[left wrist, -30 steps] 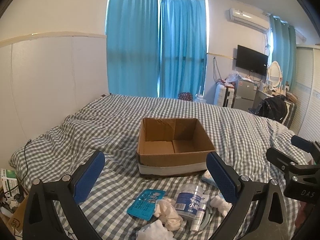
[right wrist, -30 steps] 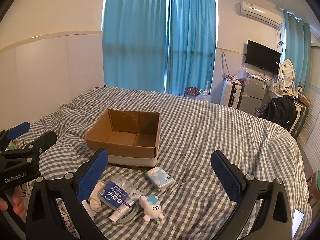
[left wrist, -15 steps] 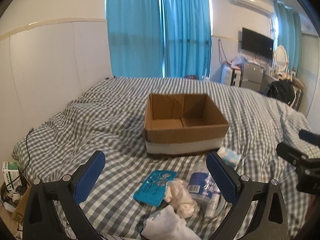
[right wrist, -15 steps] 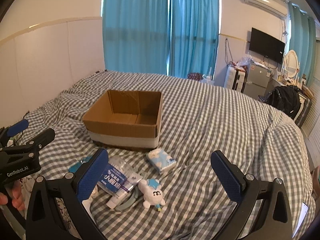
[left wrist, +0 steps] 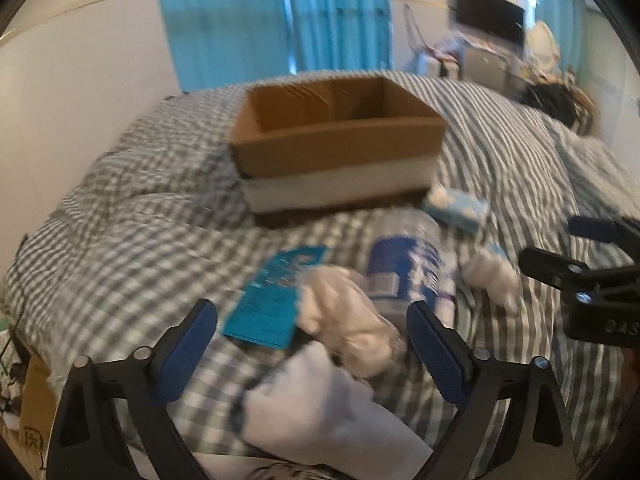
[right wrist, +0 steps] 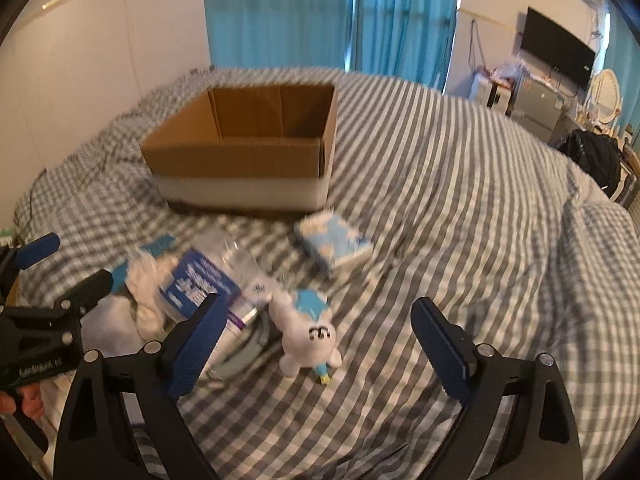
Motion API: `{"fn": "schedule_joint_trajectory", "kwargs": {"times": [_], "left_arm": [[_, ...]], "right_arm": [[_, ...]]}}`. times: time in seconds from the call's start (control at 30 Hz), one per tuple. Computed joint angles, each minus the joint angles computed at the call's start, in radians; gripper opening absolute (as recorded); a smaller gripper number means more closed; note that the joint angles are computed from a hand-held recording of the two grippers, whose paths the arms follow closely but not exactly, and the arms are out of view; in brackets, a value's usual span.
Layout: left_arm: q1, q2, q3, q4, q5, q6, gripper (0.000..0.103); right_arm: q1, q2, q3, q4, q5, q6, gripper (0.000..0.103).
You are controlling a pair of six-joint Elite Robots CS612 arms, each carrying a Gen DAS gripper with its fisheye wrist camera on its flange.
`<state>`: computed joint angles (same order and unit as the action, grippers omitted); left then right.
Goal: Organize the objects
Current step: 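Grasp the white sock with the left gripper while the right grasps the plush toy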
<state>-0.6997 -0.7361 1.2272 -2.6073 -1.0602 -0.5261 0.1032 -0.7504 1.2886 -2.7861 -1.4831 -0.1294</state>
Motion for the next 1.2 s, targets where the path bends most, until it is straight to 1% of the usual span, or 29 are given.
{"fn": "schedule_joint_trajectory", "kwargs": {"times": [0.07,0.13,0.17,0.2,0.23,0.3,0.4,0.47,0.53,0.6,0.63,0.67,0.73,0.9,1.1,1.2], "left_arm": [[0.002,0.01,-0.015,0.021,-0.023,0.013,0.082],[0.007,0.023,-0.029,0.036,-0.059,0.02,0.075],[0.009,0.03,-0.038,0.047,-0.071,0.021,0.07],[0.011,0.038,-0.049,0.061,-0.081,0.023,0.061],[0.013,0.045,-0.058,0.076,-0.087,0.026,0.057],[0.018,0.055,-0.075,0.099,-0.095,0.033,0.04],[0.024,0.063,-0.085,0.096,-0.111,0.045,0.029],[0.028,0.061,-0.081,0.086,-0.122,0.041,0.022],[0.035,0.054,-0.072,0.065,-0.144,0.029,0.022],[0.037,0.047,-0.062,0.05,-0.152,0.023,0.018],[0.036,0.045,-0.059,0.045,-0.148,0.024,0.017],[0.035,0.04,-0.053,0.035,-0.147,0.024,0.016],[0.035,0.026,-0.031,0.005,-0.153,0.019,0.014],[0.026,-0.009,0.018,-0.066,-0.134,0.018,0.011],[0.016,-0.043,0.059,-0.145,-0.105,0.029,0.011],[0.017,-0.05,0.058,-0.175,-0.089,0.041,0.011]], "right_arm": [[-0.001,0.012,-0.012,0.027,0.003,-0.002,0.091],[-0.002,0.025,-0.026,0.059,0.006,-0.004,0.09],[-0.002,0.031,-0.034,0.074,0.008,-0.006,0.089],[-0.002,0.037,-0.041,0.087,0.01,-0.007,0.089],[-0.002,0.045,-0.051,0.108,0.012,-0.009,0.087],[-0.003,0.057,-0.067,0.143,0.018,-0.01,0.084],[-0.006,0.071,-0.085,0.185,0.036,-0.014,0.077],[-0.007,0.079,-0.097,0.211,0.047,-0.019,0.069],[-0.009,0.083,-0.102,0.226,0.061,-0.023,0.065],[-0.011,0.081,-0.099,0.224,0.078,-0.024,0.062],[-0.011,0.079,-0.096,0.225,0.084,-0.028,0.058],[-0.01,0.076,-0.094,0.226,0.085,-0.031,0.051],[-0.006,0.069,-0.083,0.213,0.061,-0.042,0.045],[-0.006,0.038,-0.031,0.137,0.072,-0.048,0.044],[-0.008,-0.018,0.036,0.025,0.075,-0.049,0.044],[-0.002,-0.032,0.034,-0.015,0.078,-0.054,0.044]]}}
